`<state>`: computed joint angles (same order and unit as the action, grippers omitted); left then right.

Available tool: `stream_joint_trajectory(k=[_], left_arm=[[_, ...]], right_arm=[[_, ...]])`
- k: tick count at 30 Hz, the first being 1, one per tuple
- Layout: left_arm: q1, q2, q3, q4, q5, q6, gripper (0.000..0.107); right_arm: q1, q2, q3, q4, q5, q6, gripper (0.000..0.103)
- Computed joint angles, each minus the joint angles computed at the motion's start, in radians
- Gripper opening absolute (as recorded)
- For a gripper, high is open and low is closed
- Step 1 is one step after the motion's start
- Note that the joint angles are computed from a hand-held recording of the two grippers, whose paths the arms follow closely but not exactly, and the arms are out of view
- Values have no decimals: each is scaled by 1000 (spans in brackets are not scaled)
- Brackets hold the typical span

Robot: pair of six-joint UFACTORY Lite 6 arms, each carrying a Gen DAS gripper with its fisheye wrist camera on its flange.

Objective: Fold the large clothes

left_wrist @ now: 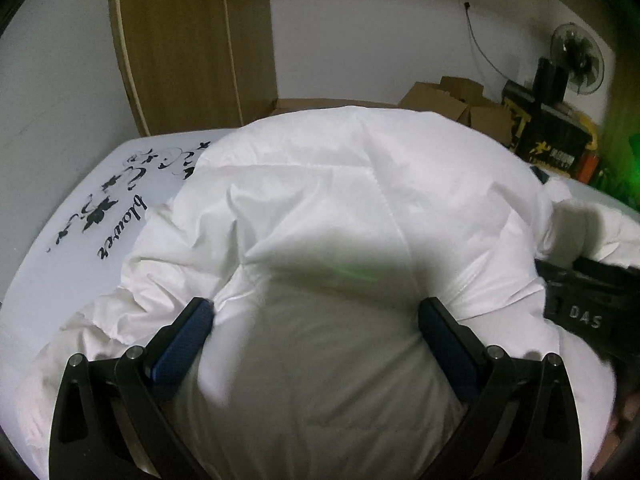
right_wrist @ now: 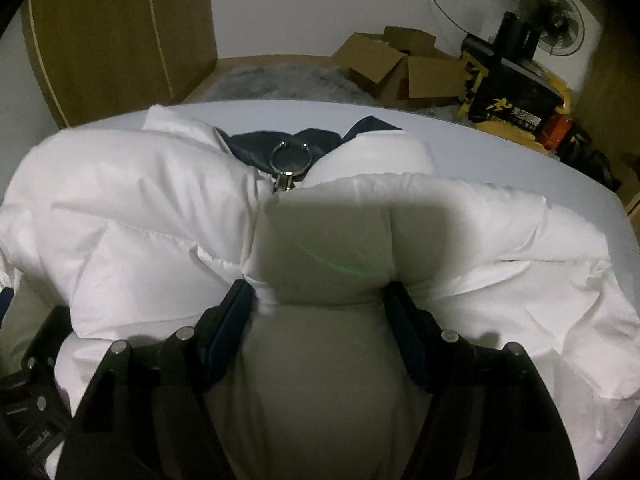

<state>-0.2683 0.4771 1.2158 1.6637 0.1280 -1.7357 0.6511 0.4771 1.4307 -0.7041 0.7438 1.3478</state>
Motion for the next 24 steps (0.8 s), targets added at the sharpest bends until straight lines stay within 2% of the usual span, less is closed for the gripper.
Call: stream_joint_trajectory(k=[1, 2, 4, 5, 7, 9, 11, 13, 14, 15, 17, 19, 21, 22, 24], left_arm=[[0, 4, 5, -23, 5, 28, 103], [1, 9, 10, -58, 5, 63, 103], [0, 10, 10, -89, 5, 93, 103], [-1, 12, 13, -112, 8, 116, 103], [-4, 19, 23, -157, 9, 164, 103], [-13, 14, 17, -151, 21, 161, 103], [-11, 13, 14, -146, 21, 156, 103], [-8, 10, 10, -143, 15, 151, 103], [-6, 9, 8, -134, 13, 141, 103], [-4, 11, 9, -134, 9, 141, 103], [-1, 16, 16, -143, 0, 152, 103], [-4, 17, 17, -140, 6, 154, 103], [-1, 14, 13, -142, 2, 155, 103], [3, 13, 12, -143, -5, 154, 103], [10, 17, 15, -155, -14, 167, 103]], right_arm=[[7, -20, -5, 21, 13, -17, 68], [31, -81, -50, 38, 3, 9, 59], [111, -227, -183, 12, -50, 136, 58], [153, -256, -210, -6, -37, 166, 57], [257, -218, -219, -47, 44, 221, 55], [282, -193, -244, -109, 46, 280, 55], [266, -186, -213, -44, 51, 211, 54], [288, -257, -213, 28, 101, 191, 33], [329, -323, -246, 28, 118, 233, 16], [374, -359, -264, 43, 130, 249, 12], [434, -342, -292, 41, 136, 275, 11], [496, -241, -279, -70, 197, 362, 8], [521, -193, -212, -50, 268, 354, 9], [551, -208, -185, -16, 301, 348, 9], [625, -278, -213, -17, 277, 413, 9]])
